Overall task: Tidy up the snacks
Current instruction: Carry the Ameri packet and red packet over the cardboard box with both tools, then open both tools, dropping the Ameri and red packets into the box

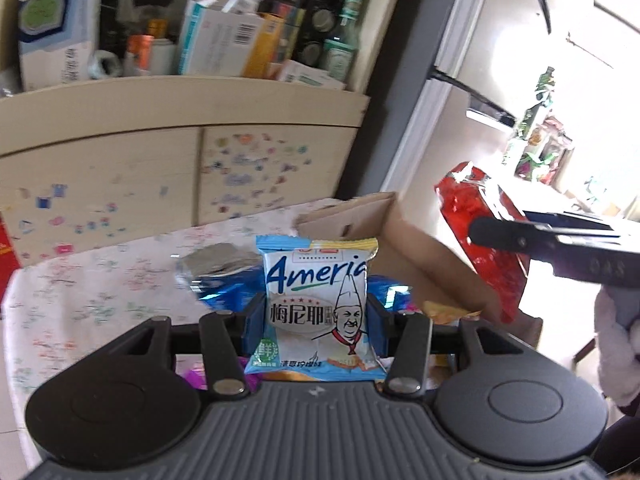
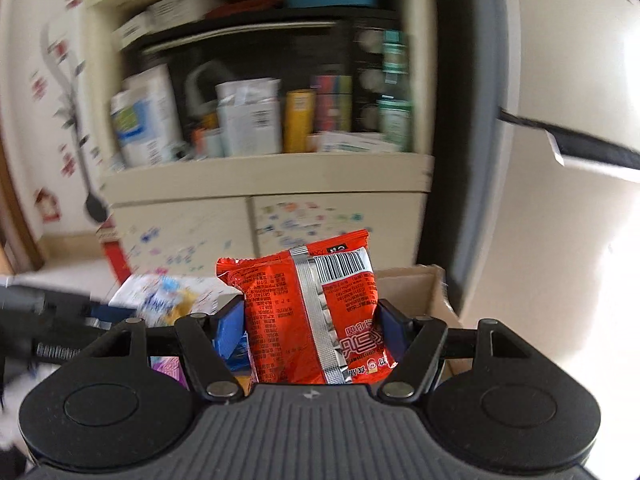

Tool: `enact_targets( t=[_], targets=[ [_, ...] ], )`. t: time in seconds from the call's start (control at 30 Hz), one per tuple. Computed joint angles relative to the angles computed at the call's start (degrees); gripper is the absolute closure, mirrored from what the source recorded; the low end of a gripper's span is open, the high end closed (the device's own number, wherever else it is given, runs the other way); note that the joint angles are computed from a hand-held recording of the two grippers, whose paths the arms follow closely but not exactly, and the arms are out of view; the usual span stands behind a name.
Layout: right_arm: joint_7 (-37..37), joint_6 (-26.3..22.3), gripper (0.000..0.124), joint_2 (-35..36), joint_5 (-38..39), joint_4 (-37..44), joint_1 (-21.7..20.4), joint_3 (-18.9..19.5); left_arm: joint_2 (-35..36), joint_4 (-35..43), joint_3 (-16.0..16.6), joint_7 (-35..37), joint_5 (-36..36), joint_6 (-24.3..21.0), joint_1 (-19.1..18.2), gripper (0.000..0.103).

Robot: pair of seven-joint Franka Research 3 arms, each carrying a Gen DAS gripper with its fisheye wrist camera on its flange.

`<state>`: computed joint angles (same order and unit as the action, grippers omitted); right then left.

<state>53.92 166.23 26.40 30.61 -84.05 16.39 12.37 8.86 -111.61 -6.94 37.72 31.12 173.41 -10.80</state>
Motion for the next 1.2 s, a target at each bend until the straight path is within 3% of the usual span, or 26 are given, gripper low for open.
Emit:
enact_targets(
  t=[0.17, 0.63, 0.73, 0.83, 0.9, 1.03, 1.2],
  targets=[
    [8.93, -0.43, 0.05, -0.4, -3.04, -0.62, 2.01, -4.48, 3.46, 3.38, -1.87, 3.79, -3.08, 1.13, -0.5, 0.054],
    [26.62, -0.1, 0.05, -1.41, -12.9, -2.46, 3.89, -10.23, 12.9, 12.83, -8.34, 18.93, -15.26, 0.32, -1.29, 0.053],
    [30.85, -1.33, 0.049, -0.86, -15.65, -1.73, 4.6, -11.6, 13.78, 14.24, -4.57, 16.61, -13.91, -0.16, -5.1, 0.051],
    [33.41, -1.51, 0.038, -0.57, -17.95, -1.46, 4.86, -12.03, 14.01, 14.65, -4.16, 16.36, -13.35, -0.37, -5.75, 0.037],
    [33.93, -1.4, 0.035, -0.67, -18.49, -1.61, 4.44, -11.51, 13.52, 14.45, -3.1, 15.61, -12.36, 0.05, -6.6, 0.022],
    [33.48, -1.84, 0.034, -0.59, -17.81, -1.32, 3.12, -9.84, 11.32, 13.54, 2.02, 10.31, -7.04, -0.75, -10.06, 0.018],
    [31.48, -2.4, 0.034, -0.25, -16.25, -0.75, 2.12, -8.11, 8.65, 12.33, 3.99, 3.22, -1.38, -4.0, -10.29, 0.016]
  ],
)
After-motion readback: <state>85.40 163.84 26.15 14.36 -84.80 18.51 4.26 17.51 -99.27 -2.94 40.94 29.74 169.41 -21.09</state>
